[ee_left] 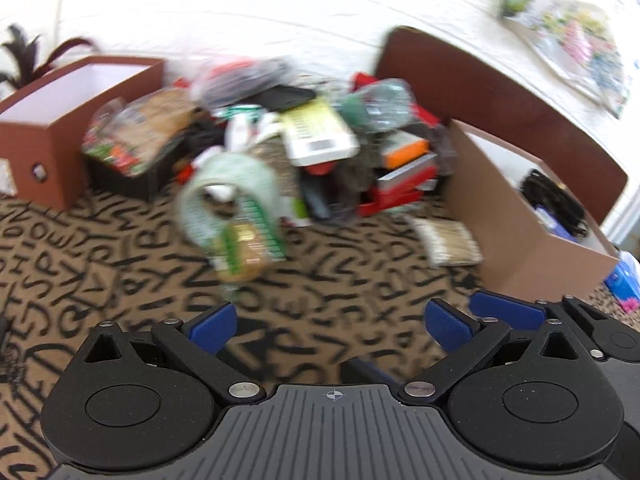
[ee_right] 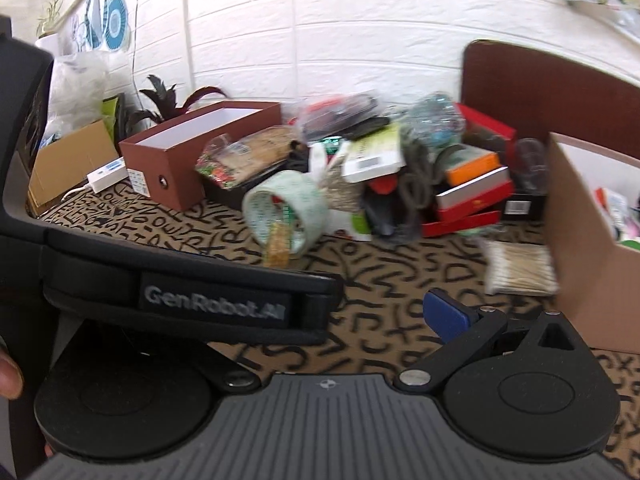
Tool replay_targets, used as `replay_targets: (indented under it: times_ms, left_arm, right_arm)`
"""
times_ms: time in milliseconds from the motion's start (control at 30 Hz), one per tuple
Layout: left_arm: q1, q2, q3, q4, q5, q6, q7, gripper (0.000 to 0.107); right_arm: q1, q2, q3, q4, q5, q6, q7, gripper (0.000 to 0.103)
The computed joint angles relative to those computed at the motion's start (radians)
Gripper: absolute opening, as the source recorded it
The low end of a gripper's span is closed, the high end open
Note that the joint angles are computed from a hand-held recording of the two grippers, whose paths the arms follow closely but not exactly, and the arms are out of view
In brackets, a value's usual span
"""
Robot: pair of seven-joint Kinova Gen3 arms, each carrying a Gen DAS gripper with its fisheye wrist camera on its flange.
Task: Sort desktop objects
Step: 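Move the right tool back to the green snack packet by the tape, then close the left gripper on the green snack packet, then lift the green snack packet off the cloth with the left gripper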
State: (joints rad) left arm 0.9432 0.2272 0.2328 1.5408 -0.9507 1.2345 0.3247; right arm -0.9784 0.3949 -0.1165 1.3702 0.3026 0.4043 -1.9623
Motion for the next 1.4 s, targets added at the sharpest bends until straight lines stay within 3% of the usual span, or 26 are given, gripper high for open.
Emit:
replay_targets:
  times_ms: [200, 333, 467, 700, 800, 933, 967, 1033, 1233, 1400]
  left_arm:
    - [-0.09, -0.097, 0.0, 0.147, 0.02, -0.107, 0.038, 0.097]
    - [-0.189, -0.155, 0.013, 0.227, 0.054, -0.238, 0.019, 0.091]
    - [-0.277, -0.192, 0.024, 0.276, 0.084, -0.375, -0.045, 0.087]
    - [-0.367, -0.197, 0.016, 0.308, 0.096, -0.512, -0.112, 0.088]
    - [-0.41, -0.195, 0.004, 0.307, 0.166, -0.565, -0.199, 0.087]
    - [-0.451, -0.192, -0.015, 0.312, 0.264, -0.626, -0.299, 0.074]
    - [-0.455, -0.193, -0.017, 0.316, 0.271, -0.635, -0.3, 0.073]
    - [-0.465, -0.192, -0.019, 0.314, 0.298, -0.641, -0.331, 0.07]
    - [-0.446, -0.19, 0.001, 0.278, 0.324, -0.574, -0.364, 0.062]
    - [-0.413, -0.198, 0.03, 0.25, 0.368, -0.525, -0.372, 0.062]
  right_arm:
    - [-0.065, 0.09, 0.05, -0.113, 0.043, 0.044, -0.026, 0.101]
    - [-0.043, 0.15, 0.015, -0.206, 0.009, 0.107, 0.023, 0.095]
    - [-0.044, 0.208, 0.014, -0.295, -0.015, 0.159, 0.057, 0.083]
    - [0.0, 0.29, -0.036, -0.418, -0.121, 0.196, 0.179, 0.07]
    - [-0.005, 0.328, -0.031, -0.479, -0.154, 0.23, 0.212, 0.064]
    - [-0.003, 0.366, -0.029, -0.539, -0.198, 0.263, 0.235, 0.051]
    - [-0.01, 0.372, -0.018, -0.55, -0.201, 0.271, 0.23, 0.046]
    - [0.003, 0.382, -0.032, -0.565, -0.224, 0.285, 0.25, 0.028]
    - [0.015, 0.355, -0.045, -0.537, -0.259, 0.291, 0.296, 0.025]
    - [0.056, 0.278, -0.084, -0.421, -0.313, 0.27, 0.329, 0.025]
